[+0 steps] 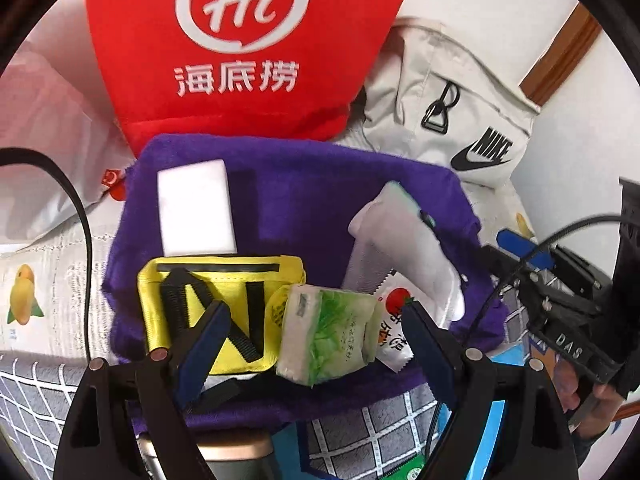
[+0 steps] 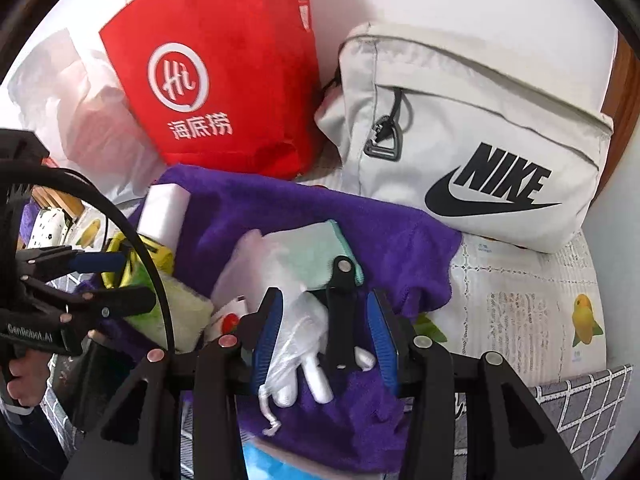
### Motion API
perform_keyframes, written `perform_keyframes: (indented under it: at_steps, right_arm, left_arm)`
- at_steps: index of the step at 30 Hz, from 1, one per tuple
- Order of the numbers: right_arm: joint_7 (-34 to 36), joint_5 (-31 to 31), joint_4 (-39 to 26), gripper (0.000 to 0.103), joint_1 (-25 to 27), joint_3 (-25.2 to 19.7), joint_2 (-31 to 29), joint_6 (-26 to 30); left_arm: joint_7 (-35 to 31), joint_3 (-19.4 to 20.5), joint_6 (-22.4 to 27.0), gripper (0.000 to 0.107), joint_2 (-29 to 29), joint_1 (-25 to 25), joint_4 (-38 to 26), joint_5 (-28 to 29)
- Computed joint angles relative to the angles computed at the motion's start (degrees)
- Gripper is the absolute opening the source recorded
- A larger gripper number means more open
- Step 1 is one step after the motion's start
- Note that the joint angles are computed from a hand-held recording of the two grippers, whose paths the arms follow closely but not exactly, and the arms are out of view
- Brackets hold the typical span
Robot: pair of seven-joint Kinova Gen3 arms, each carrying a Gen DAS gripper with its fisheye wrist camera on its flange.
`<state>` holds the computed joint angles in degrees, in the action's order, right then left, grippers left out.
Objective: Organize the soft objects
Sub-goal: 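Lower the green tissue pack onto the towel and open the left tool, then move the left tool to the long green strip packet while the right tool returns to the cloth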
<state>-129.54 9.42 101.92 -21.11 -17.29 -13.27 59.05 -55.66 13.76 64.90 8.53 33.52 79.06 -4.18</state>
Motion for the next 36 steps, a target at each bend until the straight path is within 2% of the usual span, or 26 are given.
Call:
perform_keyframes:
  at_steps: [2, 5, 7, 12, 19, 23, 28, 33, 36]
  right_arm:
    - [-1.78, 0.34, -0.38, 0.044, -0.08, -1.20, -0.84, 0.93]
    - [-6.67, 2.86, -1.11, 0.044, 0.09, -5.31, -2.89, 4.20]
    - [-7.25, 1.70, -1.21, 0.044, -1.14, -6.19, -5.14, 5.81]
    - [-13.16, 2.20, -3.50, 0.044, -0.38, -15.42, -9.74, 13.10]
    - [-18.32, -5.36, -5.07, 0.044, 2.96, -25.09, -18.82, 21.20]
    - [-18.81, -10.66, -4.62, 0.044, 5.73, -28.49, -22.75, 24.18]
    - [-17.65, -17.85, 1.15, 0.044, 8.81, -34.04, -25.47, 20.11]
    - [-14.14, -23.04, 4.87, 0.043, 10.93, -36.28, -27.22, 13.34]
    - [-11.73, -24.38, 4.75, 0.042, 14.54, -38.82, -27.16, 12.94]
  left_arm:
    - [0.36, 0.00, -0.32, 0.087, -1.17, 0.02, 0.31, -0.21]
    - [1.47, 0.32, -0.54, 0.087, -2.55, -0.01, 0.31, -0.29]
    - [1.24, 0.74, -0.57, 0.087, -3.13, -0.11, 0.06, 0.00]
    - [2.41, 2.40, 0.33, 0.087, -4.36, 1.50, -1.26, -2.16]
    - [4.24, 5.21, 1.42, 0.087, -6.74, 4.52, -2.81, -5.09]
    - [7.06, 7.02, 6.41, 0.087, -6.93, 7.25, -4.45, -7.49]
    - [11.59, 9.82, 8.37, 0.087, -12.07, 8.42, -0.60, -9.09]
    - [15.06, 12.77, 8.72, 0.087, -17.82, 6.36, 4.78, -7.27]
    - [16.88, 14.78, 8.83, 0.087, -20.56, 4.57, 7.59, -5.93]
